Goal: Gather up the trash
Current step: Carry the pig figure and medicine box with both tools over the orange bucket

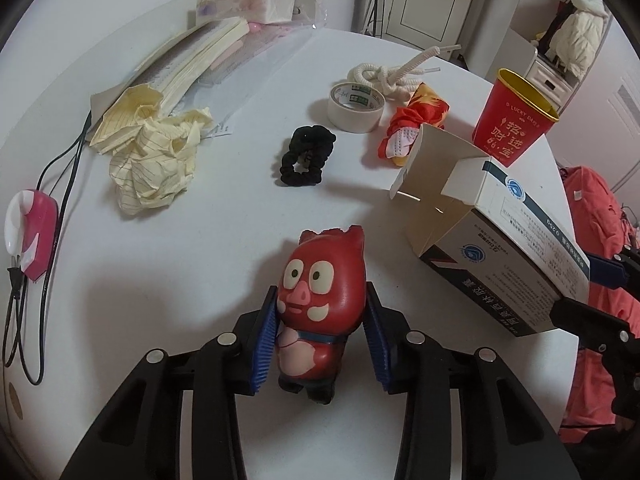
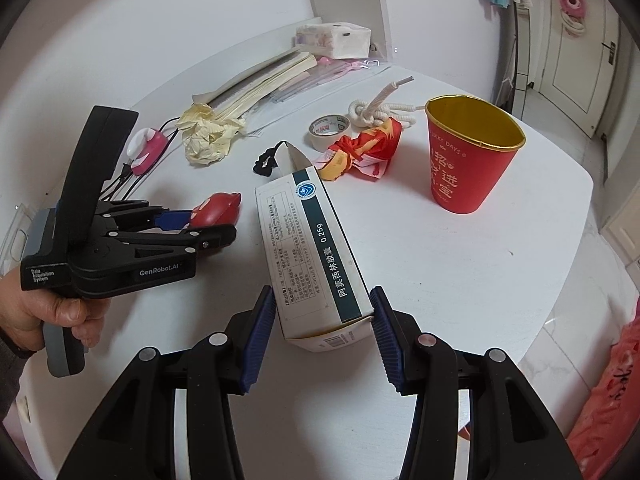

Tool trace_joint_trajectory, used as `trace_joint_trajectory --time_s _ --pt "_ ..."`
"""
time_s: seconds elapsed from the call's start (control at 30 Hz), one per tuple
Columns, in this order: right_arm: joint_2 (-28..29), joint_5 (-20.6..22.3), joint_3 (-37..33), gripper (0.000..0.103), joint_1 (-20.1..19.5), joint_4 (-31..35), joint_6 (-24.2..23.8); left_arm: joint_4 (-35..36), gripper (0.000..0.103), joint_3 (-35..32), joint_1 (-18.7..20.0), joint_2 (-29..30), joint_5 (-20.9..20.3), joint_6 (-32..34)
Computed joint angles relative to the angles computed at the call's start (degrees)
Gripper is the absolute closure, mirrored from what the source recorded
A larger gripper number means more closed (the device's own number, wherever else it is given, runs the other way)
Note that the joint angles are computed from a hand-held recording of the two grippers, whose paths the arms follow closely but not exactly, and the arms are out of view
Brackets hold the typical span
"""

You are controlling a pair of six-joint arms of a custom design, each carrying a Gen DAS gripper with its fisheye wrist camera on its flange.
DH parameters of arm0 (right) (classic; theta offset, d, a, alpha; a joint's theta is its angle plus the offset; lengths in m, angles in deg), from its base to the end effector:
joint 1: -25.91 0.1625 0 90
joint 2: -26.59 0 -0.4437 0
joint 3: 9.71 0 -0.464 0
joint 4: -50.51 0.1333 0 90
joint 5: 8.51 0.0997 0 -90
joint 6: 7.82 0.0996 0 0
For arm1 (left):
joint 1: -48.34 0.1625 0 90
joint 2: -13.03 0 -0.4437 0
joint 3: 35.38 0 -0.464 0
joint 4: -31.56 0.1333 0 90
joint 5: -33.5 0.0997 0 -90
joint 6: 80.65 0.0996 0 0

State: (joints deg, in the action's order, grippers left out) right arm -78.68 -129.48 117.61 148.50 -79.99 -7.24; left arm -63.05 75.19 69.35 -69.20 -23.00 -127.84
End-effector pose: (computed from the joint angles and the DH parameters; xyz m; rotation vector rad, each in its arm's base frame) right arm 0.3033 -0.3222 0.3669 0.6154 -2.5772 0.6213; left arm -0.4237 -0.3644 0.2657 0.6198 2.3936 -0.3564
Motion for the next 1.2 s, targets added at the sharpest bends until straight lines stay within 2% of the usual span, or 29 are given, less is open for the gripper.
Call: trace_joint_trajectory --time_s 0.37,0.73,1.0,1.2 --pt "-0.30 0.62 0.15 0.056 -0.18 -1.13 -1.83 1.89 0.066 -0.61 -0.65 0.34 0.64 -1.76" --pt "-3.28 4.27 -0.10 0.057 -0.19 -1.20 -5.42 6.04 0.066 -3.16 -4.26 1.26 1.37 -7.20" --pt "-11.51 6.78 -0.58 0.056 -0.41 4.52 -6.79 7.45 0.066 -6.56 -8.97 5.34 0.80 -10.40" --pt "-20.92 6.69 -1.39 0.056 -2.49 11.55 -8.35 3.51 0.066 -10.14 -11.82 11.72 -0.85 -9.01"
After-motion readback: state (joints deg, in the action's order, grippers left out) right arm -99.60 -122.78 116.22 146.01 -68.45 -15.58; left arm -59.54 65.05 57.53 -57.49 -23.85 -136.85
